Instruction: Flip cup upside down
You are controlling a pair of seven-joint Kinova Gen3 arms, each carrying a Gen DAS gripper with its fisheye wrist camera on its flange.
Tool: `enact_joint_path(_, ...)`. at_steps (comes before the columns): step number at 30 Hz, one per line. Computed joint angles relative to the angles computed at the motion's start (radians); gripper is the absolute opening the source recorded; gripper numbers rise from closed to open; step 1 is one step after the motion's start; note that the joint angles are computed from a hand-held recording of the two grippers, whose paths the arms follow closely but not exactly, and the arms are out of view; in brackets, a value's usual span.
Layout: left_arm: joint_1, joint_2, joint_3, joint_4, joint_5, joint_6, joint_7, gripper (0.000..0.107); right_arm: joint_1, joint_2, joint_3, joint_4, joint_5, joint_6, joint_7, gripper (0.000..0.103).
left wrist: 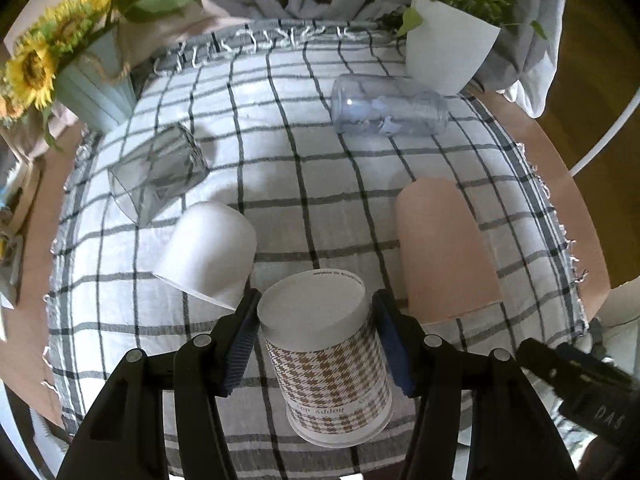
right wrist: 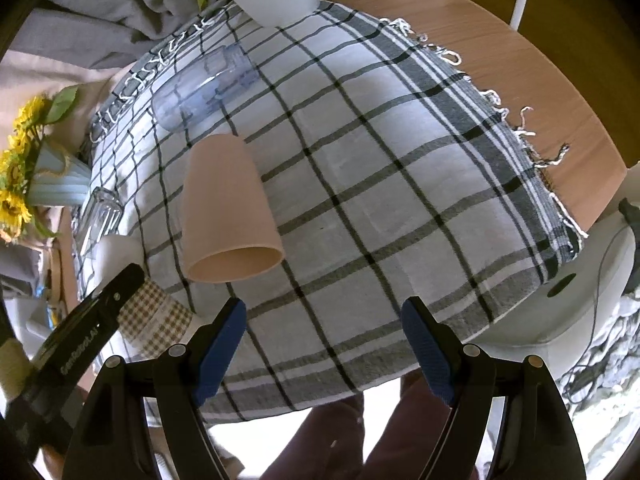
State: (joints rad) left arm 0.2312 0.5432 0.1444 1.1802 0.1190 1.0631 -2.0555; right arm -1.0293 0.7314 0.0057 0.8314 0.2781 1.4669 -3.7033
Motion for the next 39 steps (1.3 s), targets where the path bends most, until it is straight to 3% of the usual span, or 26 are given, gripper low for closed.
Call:
enact_joint_path(5,-0.01,-0.051,0.01,0.095,0.012,-0.154,-0.031,0.056,-0.009,-0.001,0.002,-0.002,0.005,0.029,-0.001,0.08)
enact_joint_path(14,-0.027,-0.058,0.021,0.138,0.047,-0.182,-0.056,0.055,-0.007,0.018,-0.003,-0.038,0.001,0.055,0.041,0.08)
enact_joint_path(29,0.008,0.035,0.016,-0.011,0.026,-0.065,-0.009,0.055,-0.007,0.019,0.009,-0.04,0.004,0.049,0.021,0.08)
enact_joint_path(39,0.02,0.049,0.005,-0.038,0.007,-0.033,0.009,0.059,-0.003,0.022,0.01,-0.051,0.006,0.062,0.016,0.08)
